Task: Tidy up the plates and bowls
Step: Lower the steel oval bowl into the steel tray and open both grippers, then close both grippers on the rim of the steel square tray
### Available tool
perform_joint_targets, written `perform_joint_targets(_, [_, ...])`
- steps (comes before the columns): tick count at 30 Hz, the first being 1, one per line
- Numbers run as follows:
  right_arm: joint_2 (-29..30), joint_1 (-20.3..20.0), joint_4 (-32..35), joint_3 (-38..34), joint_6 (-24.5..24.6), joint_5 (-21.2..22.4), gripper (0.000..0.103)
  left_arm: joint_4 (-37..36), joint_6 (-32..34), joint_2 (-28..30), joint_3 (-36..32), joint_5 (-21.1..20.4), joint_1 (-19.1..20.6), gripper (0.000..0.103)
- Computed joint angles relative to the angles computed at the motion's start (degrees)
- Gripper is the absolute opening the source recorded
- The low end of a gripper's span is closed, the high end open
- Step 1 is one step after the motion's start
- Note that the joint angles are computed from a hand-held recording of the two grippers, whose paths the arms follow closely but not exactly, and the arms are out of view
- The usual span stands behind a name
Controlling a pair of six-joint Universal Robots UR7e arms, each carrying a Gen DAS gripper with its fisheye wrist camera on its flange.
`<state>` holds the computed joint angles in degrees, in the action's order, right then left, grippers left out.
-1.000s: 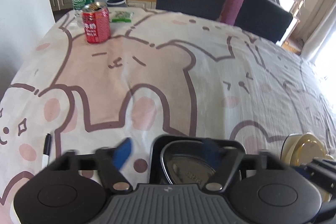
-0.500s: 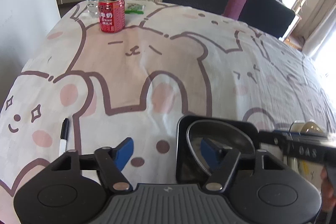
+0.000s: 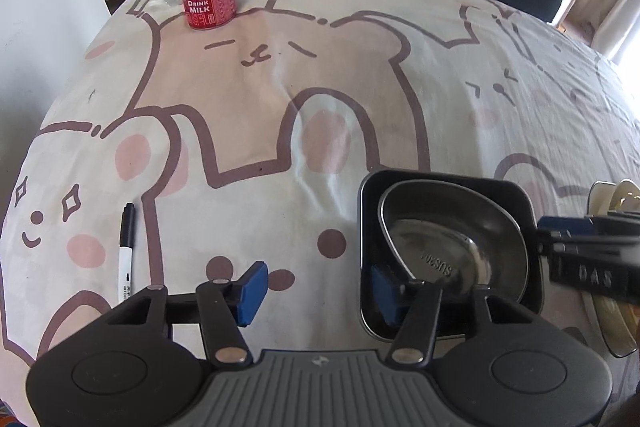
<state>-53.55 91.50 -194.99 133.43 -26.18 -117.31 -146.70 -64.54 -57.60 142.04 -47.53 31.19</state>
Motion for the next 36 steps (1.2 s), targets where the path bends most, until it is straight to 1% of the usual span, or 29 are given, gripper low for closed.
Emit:
perform_joint_targets(3, [-0.43,0.36,1.53,0.42,-1.55,-0.34,0.046,-0.73,0.24,0.56,-0.22,0.29,0.34,0.057])
perform_joint_targets(5, [-0.79,0.68,1.95,0.86,-1.72,-0.34,0.046,-0.99,0.13,0.88,-0.40,0.48,0.43,0.054])
perform_joint_targets(8, [-1.46,1.01,2.55,1.22,-1.20,-0.46,0.046,-1.18,0.23,1.33,-0.72,0.63,0.75,0.052])
perform_joint_targets(11, [-2.21,0.74,3.12,1.29,1.31,0.34,0.045,-2.37,0.45,1.62,-0.69,0.67,1.03,0.048])
perform_joint_targets(12, [-2.70,0.42,2.96,1.50,2.46,1.31,0.039,-2.98,0.47,1.69,-0.61,0.68,1.18,0.046])
perform_joint_targets(13, [-3.26,-0.03,2.86,1.84,3.41,2.60,0.035,-3.74,0.63,1.79,-0.55,0.57,1.40,0.044])
perform_joint_targets(15, [-4.36,-0.97,3.52,2.10,5.36,5.04,0.022,-5.57,0.86,1.93,-0.33,0.20,1.91,0.040])
perform_joint_targets(17, [-4.96,-1.47,3.92,2.42,6.56,6.45,0.015,-7.98,1.33,2.14,-0.07,-0.52,2.53,0.029])
perform_joint_targets(19, [-4.81,-1.67,2.77,2.83,6.26,7.19,0.013,-10.69,2.21,2.43,0.18,-1.40,3.00,0.016])
perform_joint_targets(20, [-4.59,-1.61,2.34,2.87,6.30,7.29,0.012,-11.31,2.45,2.65,0.15,-1.56,3.03,0.014])
perform_joint_targets(23, [-4.32,-1.63,1.66,2.99,6.99,7.51,0.011,-11.75,2.94,3.09,-0.14,-1.86,3.16,0.012])
perform_joint_targets(28, [-4.62,-1.70,4.84,2.19,8.37,7.00,0.010,-13.96,3.87,3.38,0.13,-3.06,3.81,0.011])
perform_joint_targets(31, [-4.28,-1.62,4.77,2.07,8.47,6.72,0.010,-14.59,3.34,3.27,0.30,-3.65,4.17,0.010])
perform_joint_targets(36, [-3.55,-0.88,4.11,1.83,7.99,5.26,0.008,-18.99,1.89,3.15,1.53,-4.51,4.71,0.010])
